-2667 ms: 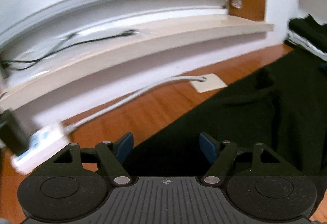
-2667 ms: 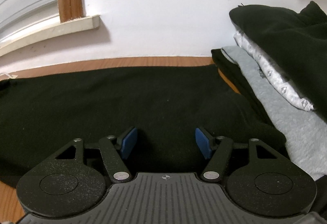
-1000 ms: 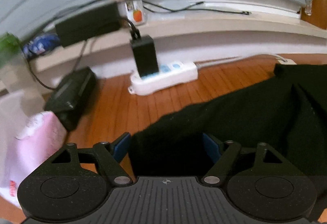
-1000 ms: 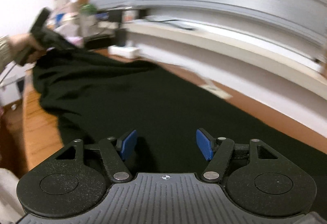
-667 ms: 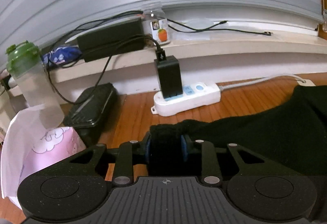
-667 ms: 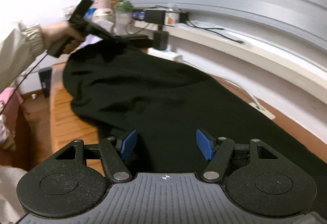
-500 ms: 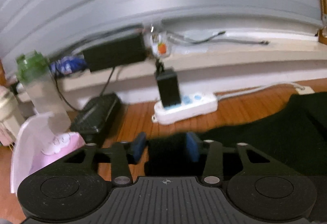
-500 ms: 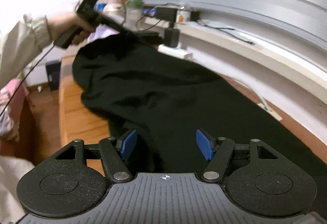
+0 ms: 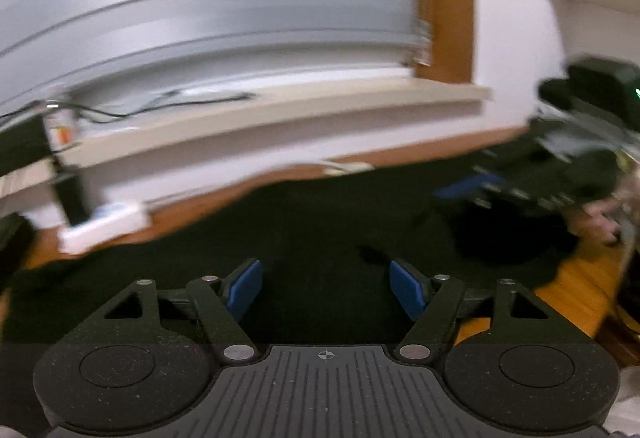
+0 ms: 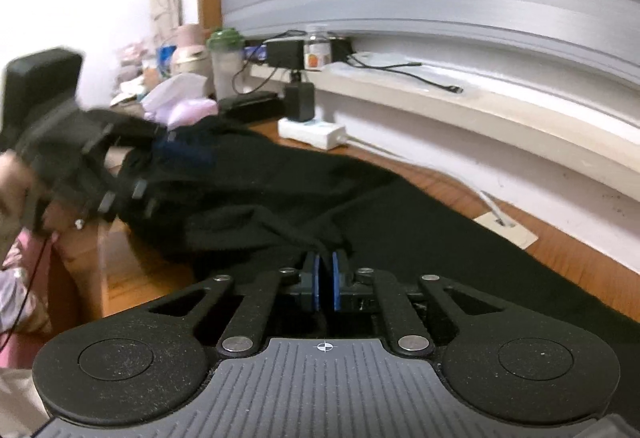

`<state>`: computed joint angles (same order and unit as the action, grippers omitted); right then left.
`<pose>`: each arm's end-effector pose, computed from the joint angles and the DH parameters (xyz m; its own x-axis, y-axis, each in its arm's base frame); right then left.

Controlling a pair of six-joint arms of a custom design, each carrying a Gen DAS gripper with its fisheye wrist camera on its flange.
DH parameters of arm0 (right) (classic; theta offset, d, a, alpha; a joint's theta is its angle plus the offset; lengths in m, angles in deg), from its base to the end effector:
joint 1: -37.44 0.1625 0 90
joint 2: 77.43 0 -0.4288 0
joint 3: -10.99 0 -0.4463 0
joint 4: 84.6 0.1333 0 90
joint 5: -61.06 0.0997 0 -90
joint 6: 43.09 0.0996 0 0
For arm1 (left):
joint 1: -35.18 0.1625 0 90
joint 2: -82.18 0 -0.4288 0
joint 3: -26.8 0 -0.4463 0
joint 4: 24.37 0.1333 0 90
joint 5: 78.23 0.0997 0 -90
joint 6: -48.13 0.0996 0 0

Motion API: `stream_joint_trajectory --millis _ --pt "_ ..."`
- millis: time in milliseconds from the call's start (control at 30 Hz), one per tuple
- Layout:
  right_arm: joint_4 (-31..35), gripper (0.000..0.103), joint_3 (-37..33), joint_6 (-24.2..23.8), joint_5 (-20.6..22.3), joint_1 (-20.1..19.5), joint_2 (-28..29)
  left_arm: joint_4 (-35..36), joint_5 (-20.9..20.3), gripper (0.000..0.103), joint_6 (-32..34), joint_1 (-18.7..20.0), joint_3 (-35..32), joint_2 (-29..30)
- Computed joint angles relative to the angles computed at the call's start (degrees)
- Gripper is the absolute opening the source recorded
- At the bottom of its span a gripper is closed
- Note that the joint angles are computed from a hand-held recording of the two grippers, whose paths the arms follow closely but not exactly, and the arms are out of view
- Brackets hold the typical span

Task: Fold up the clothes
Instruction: 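Grasp the garment edge with the right gripper while the left gripper grasps beside it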

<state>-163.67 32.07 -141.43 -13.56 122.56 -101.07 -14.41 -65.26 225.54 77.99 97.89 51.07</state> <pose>0.0806 -0.9336 0.2449 0.0556 -0.9928 -0.1060 -0.9595 -0.0238 -0.2807 -0.3182 -0.6088 0.0160 -0.6374 -0.2848 -0.7160 0.5332 0.5078 -0.6766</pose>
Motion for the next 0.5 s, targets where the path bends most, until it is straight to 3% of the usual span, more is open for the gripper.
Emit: stream_joint_trajectory --millis 100,133,167,233,500 --pt "-0.3 0.007 0.2 0.0 -0.6 0.0 0.1 1.0 1.2 0.072 0.7 1.0 -2.4 1.9" --pt "-0.6 0.008 0.6 -0.2 -0.8 -0.1 -0.1 0.6 1.7 0.065 1.1 1.2 -2.5 2.0" --pt "-0.8 0.009 0.9 -0.1 -0.7 -0.2 -0.4 0.2 2.2 0.048 1.5 1.3 -2.4 1.9" --pt "-1.3 0.016 1.6 0.0 -0.7 -0.5 -0.9 0.2 2.9 0.03 1.4 1.4 -2.3 1.9" --pt "2.1 0.02 3.1 -2.1 0.0 -2.4 -3.9 2.7 1.7 0.029 -0.9 1.3 -2.2 1.2"
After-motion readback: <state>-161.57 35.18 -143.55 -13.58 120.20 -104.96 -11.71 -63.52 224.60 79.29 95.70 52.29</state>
